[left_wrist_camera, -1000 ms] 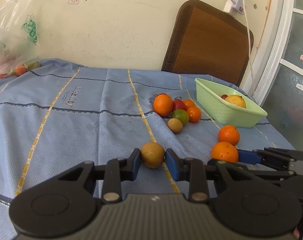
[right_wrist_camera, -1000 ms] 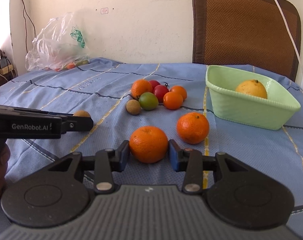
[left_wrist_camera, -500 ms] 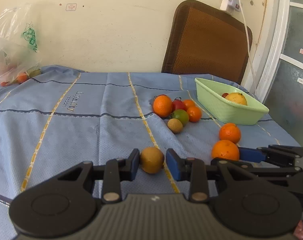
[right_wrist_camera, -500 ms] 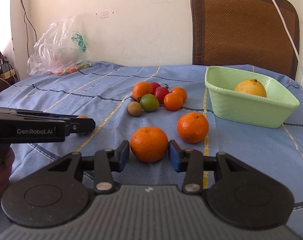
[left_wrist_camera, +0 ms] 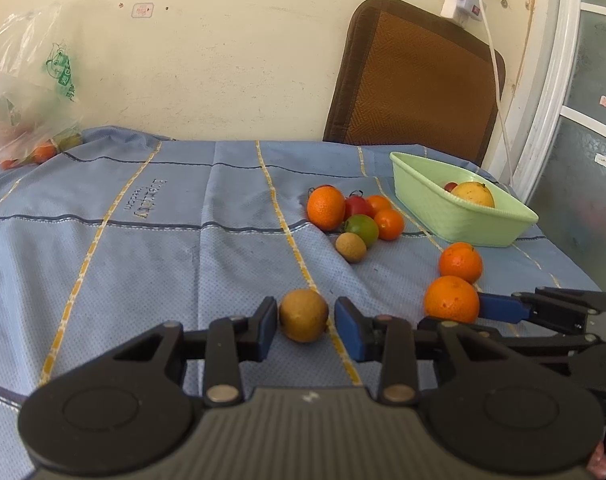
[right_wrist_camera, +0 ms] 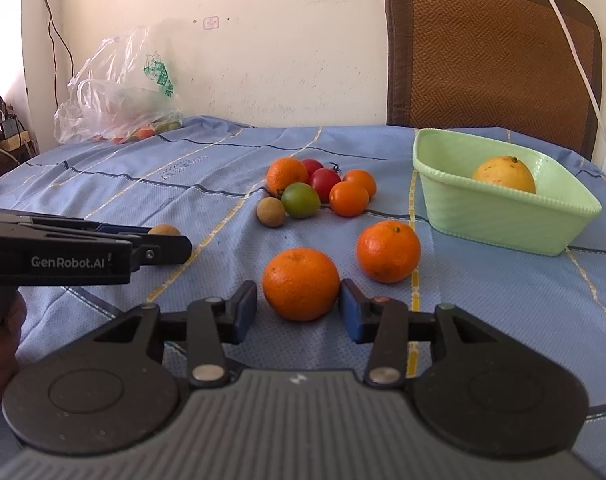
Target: Organize fruits
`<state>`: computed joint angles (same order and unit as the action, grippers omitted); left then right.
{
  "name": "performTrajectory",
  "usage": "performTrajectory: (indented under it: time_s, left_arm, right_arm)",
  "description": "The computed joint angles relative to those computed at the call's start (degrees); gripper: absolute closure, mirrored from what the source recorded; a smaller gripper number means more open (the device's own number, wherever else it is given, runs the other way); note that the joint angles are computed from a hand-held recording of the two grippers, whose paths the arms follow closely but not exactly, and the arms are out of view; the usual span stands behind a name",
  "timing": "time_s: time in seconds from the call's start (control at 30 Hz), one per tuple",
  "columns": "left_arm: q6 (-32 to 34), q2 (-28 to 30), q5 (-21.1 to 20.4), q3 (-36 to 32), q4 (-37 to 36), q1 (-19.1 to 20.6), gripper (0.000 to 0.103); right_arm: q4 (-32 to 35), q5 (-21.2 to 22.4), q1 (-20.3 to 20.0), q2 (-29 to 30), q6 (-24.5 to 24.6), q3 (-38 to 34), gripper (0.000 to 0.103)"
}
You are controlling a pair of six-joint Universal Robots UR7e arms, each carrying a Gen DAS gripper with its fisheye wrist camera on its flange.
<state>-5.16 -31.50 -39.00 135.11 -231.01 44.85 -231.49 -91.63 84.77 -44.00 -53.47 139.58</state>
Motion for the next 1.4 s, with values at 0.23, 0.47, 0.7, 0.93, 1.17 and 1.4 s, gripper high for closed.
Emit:
performTrajectory:
  time_s: [0.23, 0.47, 0.7, 0.93, 1.17, 1.4]
  left_arm:
    - [-0.31, 0.04, -0.26, 0.22, -0.57, 0.02, 0.070]
    - [0.20, 0.12, -0.14, 0.19, -0.50, -0.03, 0.071]
    - [1.14, 0.46, -0.40, 0.01, -1.05, -0.12, 0.075]
    - [0.06, -1.29, -3.83, 0.34, 0.53, 0.38, 0.075]
    - [1.24, -5.28, -11.65, -9.21, 13.72, -0.21, 0.075]
    - [2.62, 0.70, -17.64, -27.97, 30.00, 3.08, 0.075]
  right_arm:
    - [0.27, 0.12, -0.03, -0.10, -0.05, 0.02, 0.053]
    - [-0.78, 0.79, -0.32, 0.05, -0.22, 0.41, 0.048]
    - [-0.46, 1.98, -0.94, -0.59, 0.19, 0.92, 0.055]
    - [-0.15, 4.54, -1.95, -2.51, -0.63, 1.90, 0.062]
    - [2.18, 8.70, -4.88, -11.67, 0.92, -0.10, 0.062]
    - [6.72, 5.00, -6.54, -14.15, 1.31, -7.70, 0.062]
